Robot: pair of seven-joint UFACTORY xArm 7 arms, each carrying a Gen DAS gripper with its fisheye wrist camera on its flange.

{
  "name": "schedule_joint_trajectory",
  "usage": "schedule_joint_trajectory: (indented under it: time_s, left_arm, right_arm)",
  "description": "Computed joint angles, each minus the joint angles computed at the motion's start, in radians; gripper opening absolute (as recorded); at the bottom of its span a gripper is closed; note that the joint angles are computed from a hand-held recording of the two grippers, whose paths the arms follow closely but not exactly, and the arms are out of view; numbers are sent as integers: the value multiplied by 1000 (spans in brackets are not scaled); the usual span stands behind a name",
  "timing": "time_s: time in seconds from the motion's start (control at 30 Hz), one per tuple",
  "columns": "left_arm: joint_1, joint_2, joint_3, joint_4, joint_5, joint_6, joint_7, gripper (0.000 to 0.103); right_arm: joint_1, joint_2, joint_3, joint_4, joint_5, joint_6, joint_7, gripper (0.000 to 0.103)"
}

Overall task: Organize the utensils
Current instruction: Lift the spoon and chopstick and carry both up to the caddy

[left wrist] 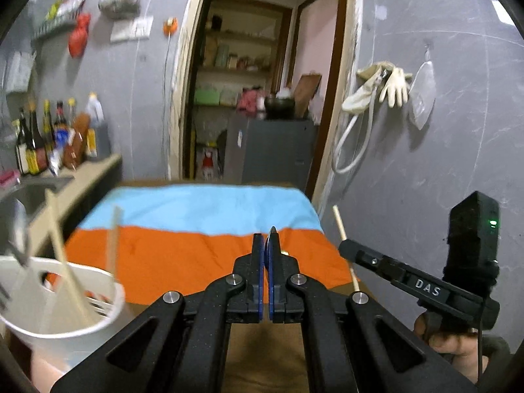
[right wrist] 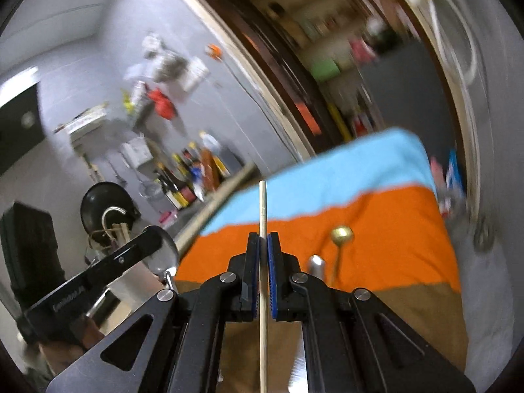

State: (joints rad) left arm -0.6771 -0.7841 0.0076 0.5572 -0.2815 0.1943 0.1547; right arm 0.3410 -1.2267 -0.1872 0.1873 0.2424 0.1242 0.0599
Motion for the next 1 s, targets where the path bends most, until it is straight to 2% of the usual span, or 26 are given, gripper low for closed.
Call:
schedule_joint_trajectory:
  time_s: [0.1, 0.23, 0.4, 0.6, 0.8, 1.0]
  left_arm:
    - [24, -77, -9, -19, 19, 2, 2, 0]
    - [41, -181, 10, -37, 39, 14, 13, 0]
    - [37, -283, 76, -38, 51, 6, 65, 0]
    - [115, -348, 134, 2, 84, 29, 133, 0]
    - [202, -360, 198, 16, 94, 43, 201, 0]
    - [268, -351, 247, -19, 100, -21, 269, 0]
  right_arm:
    - [-19, -19, 122, -4, -33, -91, 32, 3]
    - [-11, 6, 204, 33, -90, -184, 74, 3]
    - [36, 108, 237, 100, -147, -302, 123, 3]
    - [61, 329, 276, 202, -198, -539, 197, 3]
    - [-61, 482, 421, 281, -187, -715, 254, 3]
    - [-210, 631, 633, 342, -29, -877, 195, 3]
